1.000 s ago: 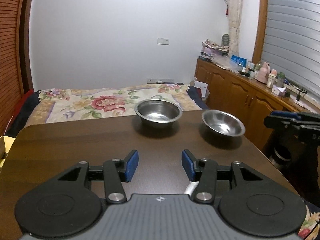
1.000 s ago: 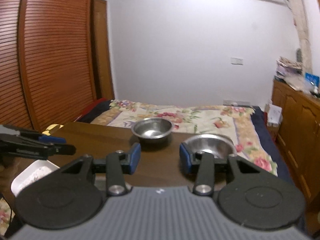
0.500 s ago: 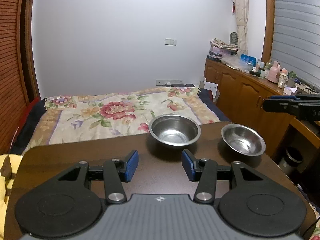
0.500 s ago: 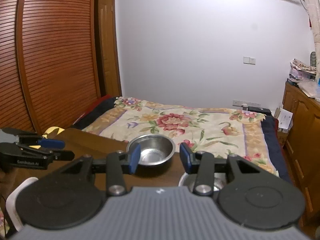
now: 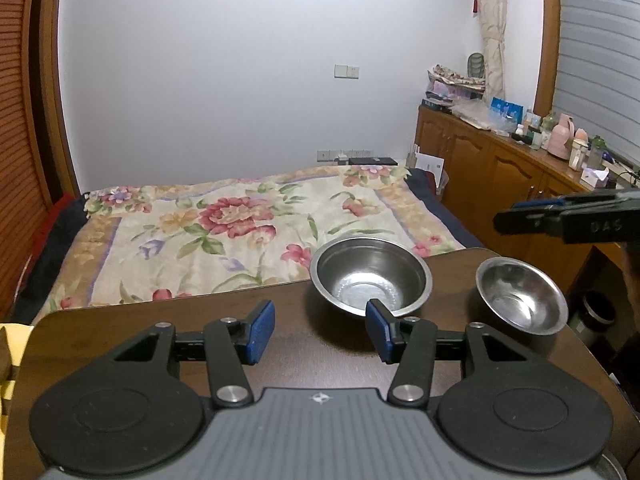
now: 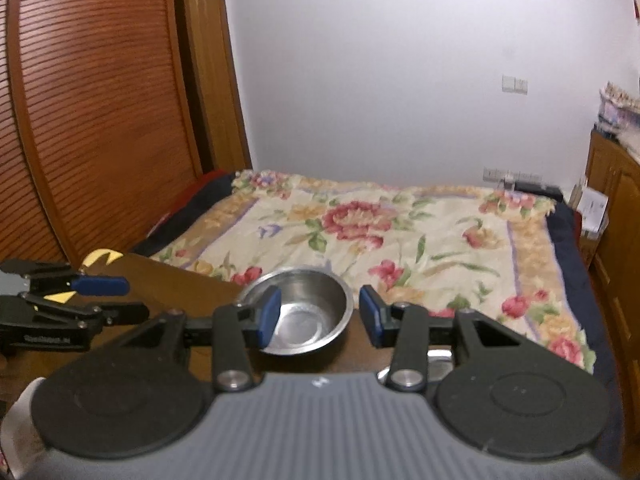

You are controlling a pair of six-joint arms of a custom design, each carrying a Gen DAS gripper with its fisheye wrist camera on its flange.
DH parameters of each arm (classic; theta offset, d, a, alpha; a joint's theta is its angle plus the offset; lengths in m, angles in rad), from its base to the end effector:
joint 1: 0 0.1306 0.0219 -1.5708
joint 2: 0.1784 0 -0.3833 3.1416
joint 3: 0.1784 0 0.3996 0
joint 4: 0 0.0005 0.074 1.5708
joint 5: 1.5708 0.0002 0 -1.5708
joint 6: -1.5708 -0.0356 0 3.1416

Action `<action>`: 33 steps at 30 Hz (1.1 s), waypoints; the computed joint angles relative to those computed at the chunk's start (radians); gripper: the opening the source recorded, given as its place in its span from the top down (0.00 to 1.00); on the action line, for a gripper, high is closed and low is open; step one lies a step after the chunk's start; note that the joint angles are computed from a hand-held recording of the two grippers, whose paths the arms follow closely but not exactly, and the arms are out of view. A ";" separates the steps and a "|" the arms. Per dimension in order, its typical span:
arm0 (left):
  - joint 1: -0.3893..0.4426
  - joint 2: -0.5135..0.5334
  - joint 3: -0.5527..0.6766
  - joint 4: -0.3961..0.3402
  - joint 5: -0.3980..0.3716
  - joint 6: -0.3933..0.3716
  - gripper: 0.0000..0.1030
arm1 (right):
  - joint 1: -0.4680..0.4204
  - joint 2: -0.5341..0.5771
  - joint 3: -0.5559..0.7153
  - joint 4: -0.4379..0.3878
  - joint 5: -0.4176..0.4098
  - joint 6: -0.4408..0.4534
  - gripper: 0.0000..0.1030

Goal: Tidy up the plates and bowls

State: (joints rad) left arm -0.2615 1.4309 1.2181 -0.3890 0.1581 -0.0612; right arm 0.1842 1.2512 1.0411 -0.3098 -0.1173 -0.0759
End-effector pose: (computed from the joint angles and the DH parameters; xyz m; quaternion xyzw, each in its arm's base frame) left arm 0.4979 -0.1396 0.3673 0.1780 0.8648 -0.1160 0.4550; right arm 0.4452 0.0867 0.3722 -0.0761 0.8608 0.1152 0.4899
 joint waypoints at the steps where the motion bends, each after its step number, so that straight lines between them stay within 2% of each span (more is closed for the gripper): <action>1: 0.000 0.015 0.011 -0.002 0.004 0.003 0.49 | -0.003 0.018 0.011 -0.010 -0.003 -0.003 0.57; 9: -0.010 0.121 0.091 -0.004 0.002 0.010 0.49 | -0.022 0.144 0.102 -0.077 -0.017 -0.023 0.57; 15: -0.002 0.192 0.142 0.000 0.014 0.047 0.49 | -0.031 0.211 0.154 -0.107 -0.044 -0.039 0.57; 25: 0.008 0.279 0.232 -0.048 0.070 0.115 0.51 | -0.028 0.272 0.205 -0.164 -0.089 -0.060 0.57; 33: 0.007 0.313 0.263 -0.080 0.085 0.113 0.57 | -0.022 0.282 0.215 -0.177 -0.097 -0.059 0.57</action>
